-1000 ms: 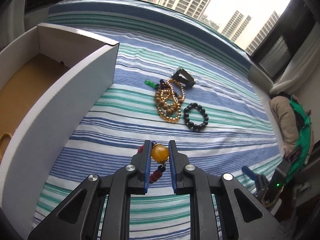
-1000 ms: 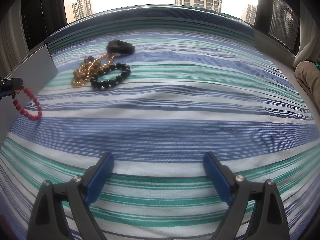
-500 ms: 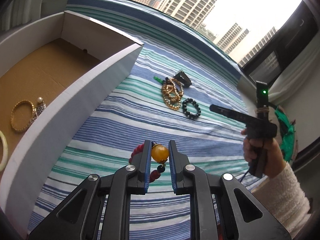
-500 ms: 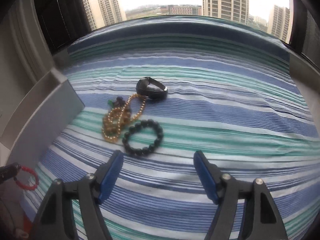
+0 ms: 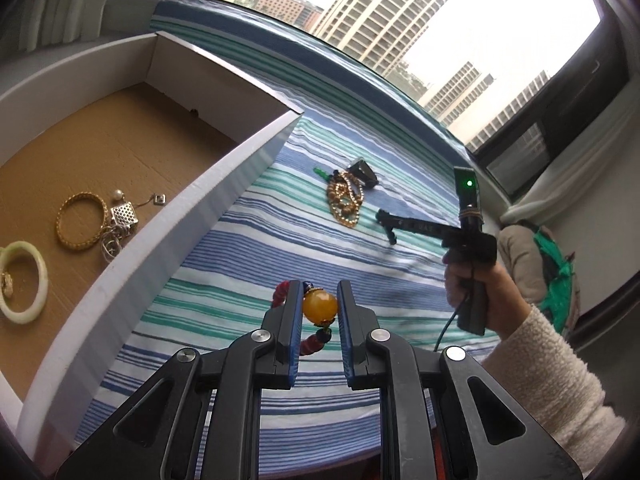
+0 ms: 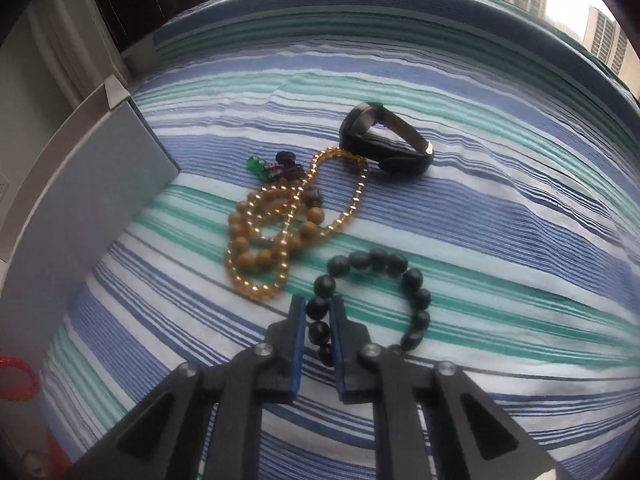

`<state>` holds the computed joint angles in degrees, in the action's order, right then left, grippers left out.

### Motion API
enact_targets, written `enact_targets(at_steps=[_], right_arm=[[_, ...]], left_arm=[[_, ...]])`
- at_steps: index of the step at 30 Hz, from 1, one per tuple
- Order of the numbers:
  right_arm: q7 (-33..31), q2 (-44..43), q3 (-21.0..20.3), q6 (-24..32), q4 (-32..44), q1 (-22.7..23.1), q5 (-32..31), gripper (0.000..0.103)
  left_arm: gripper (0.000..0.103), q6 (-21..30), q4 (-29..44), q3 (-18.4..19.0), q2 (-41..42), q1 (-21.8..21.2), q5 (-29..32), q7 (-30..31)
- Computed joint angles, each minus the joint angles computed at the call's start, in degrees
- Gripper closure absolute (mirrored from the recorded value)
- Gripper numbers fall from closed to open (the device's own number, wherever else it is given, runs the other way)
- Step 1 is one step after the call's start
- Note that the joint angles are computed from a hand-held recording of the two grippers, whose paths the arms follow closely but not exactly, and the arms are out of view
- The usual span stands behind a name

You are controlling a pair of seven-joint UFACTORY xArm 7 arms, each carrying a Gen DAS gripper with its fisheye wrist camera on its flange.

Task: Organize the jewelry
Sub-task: 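Carry both bracelets into the white box and open both tools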

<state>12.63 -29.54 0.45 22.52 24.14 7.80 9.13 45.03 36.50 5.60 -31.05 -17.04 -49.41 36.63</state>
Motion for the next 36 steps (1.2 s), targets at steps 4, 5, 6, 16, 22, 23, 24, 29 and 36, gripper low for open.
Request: enact_targets(at_steps=[4, 5, 6, 16, 22, 23, 24, 29, 36], right_arm=[[-2.43, -11.16, -5.64, 0.57, -2.65, 5.43, 8.07, 0.091], [-2.87, -12.48, -6.38, 0.25, -2.20, 6.92, 9.69, 0.091], [-3.33, -12.81, -6.86, -0.20, -0.96, 8.34, 10.96, 0.091], [-8.01, 1.69, -6.86, -11.86, 17.41, 25.99, 20.50, 0.091], [-12.00, 17.55, -4.35, -12.43, 30.01, 28.12, 24.88, 0.091], [-11.38, 20.01, -3.04, -12.19, 31.92, 27.03, 23.87, 0.091], [-11.04, 22.59, -2.03, -12.01, 33.71, 26.15, 23.16, 0.091], [-0.35, 32.35, 2.46, -10.40, 40.25, 22.26, 9.93, 0.091], [10.98, 41.20, 5.15, -5.72, 47.71, 22.88, -7.56, 0.091]], left_arm=[[0.088, 3.78, 1.75, 2.82, -2.06, 0.54, -1.78, 0.68], [0.088, 4.37, 2.26, 3.38, -2.60, 0.89, -2.26, 0.85], [0.088, 4.50, 2.81, 3.74, -3.12, 1.36, -2.55, 1.05], [0.088, -5.57, 4.47, 6.91, -2.67, 8.13, 3.13, 0.07], [0.088, -8.60, 5.01, 8.10, 5.18, 10.23, 5.68, -0.29], [0.088, -8.57, 5.29, 8.00, 6.62, 10.59, 5.71, -0.19], [0.088, -8.41, 5.36, 7.87, 7.58, 11.15, 5.86, -0.03], [0.088, -9.07, 6.11, 5.79, 11.91, 13.73, 6.50, -0.05], [0.087, -12.17, 4.82, 2.63, 12.19, 16.23, 11.43, -3.39]])
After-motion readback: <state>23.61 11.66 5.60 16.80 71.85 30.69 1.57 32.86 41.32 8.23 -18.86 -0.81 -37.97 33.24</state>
